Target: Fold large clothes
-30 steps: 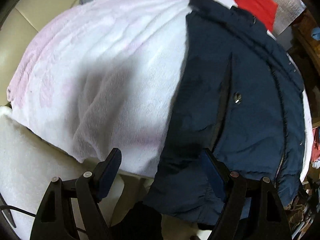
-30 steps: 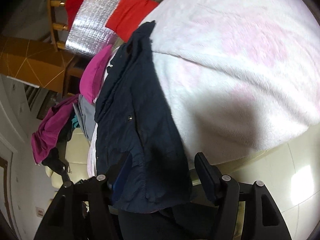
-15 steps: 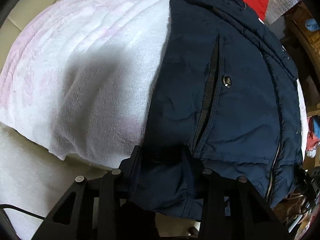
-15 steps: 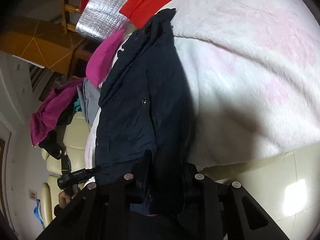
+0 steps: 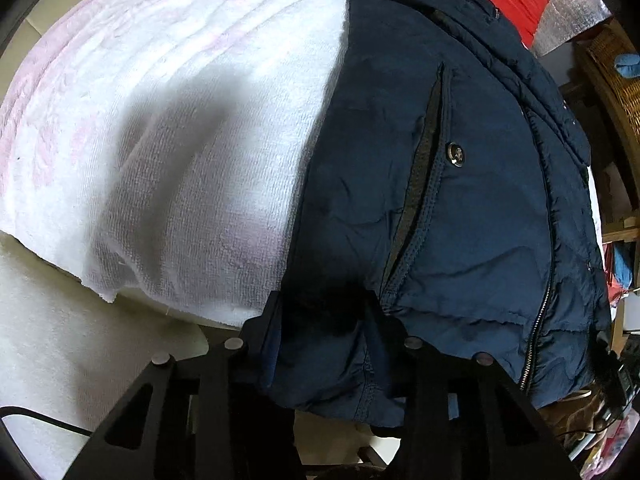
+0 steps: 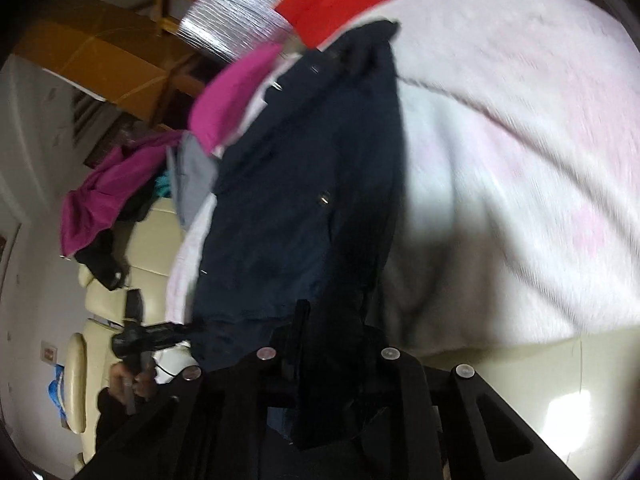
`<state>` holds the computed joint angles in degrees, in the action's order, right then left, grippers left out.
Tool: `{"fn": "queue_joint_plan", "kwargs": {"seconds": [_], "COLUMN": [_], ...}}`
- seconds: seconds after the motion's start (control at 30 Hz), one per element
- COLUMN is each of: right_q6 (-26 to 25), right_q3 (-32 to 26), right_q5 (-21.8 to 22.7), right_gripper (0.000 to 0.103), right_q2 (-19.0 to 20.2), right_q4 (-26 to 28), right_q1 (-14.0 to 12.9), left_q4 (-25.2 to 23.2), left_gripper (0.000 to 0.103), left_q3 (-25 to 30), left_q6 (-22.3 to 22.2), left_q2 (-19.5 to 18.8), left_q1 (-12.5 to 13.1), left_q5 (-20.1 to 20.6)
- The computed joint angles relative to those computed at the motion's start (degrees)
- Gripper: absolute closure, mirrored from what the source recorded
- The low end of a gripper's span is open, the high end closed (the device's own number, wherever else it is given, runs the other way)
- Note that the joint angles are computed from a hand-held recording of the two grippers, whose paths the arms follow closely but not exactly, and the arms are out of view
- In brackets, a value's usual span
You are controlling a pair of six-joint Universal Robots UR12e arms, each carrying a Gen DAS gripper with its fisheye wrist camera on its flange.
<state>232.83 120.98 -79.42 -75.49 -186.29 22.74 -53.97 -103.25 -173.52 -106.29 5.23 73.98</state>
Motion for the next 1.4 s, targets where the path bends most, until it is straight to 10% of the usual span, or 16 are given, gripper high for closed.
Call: {"fn": "queue_joint_plan", "kwargs": {"seconds": [0.1,0.2,0.3,0.43,0.57,0.8,1.13,1.4], "right_q6": [2.3,2.3,1.8,-2.0,-4.2,-3.3,-3.8,-4.2], "right_q3": [-0.6,-0.2,-1.3,-2.0,-1.8,-2.0,-10.6,-25.2], "right_q5": [1.9,3.9,5.4,2.3,-0.4,-3.9,-8.4,-12.5], "right_gripper": [0.08,0.063,0.056,0.085,0.088,0.089,0.09,0.09], "right_q2": [0.3,1.1,1.9,0.8,-1.2,-2.3,0.0,9.9], "right_q4": [4.6,4.8,9.1,10.1,6.5,-1.9,-2.1,4.6], "right_q1": [-0.7,-1.2,-1.4,-0.4,0.2,0.1,-4.1,-7.7], "left_q4": [-0.4,-0.6,-0.7,1.0,2.1,6.0,12.7,14.4], "left_gripper": [0.036,0.035,0.056,0.085,0.09,0.091,0.092,0.092], "left_q3": [0.1,0.2,-0.1,-1.3,-2.0,-1.3,10.7,29.0], "left_q6": [-0.8,-1.2,-0.6,1.3,1.8,-2.3,-8.6,-15.8], "left_q2": [0.1,-0.1,-0.1,0.8,2.0,2.9,-5.0,-18.1], "left_q1": [-0.6,-0.9,-0.9,-1.4,-1.6,2.4,0.8,-2.5], "left_q5": [3.3,3.5,1.1,-1.1,-3.6,-22.0,-28.6,-23.0]}}
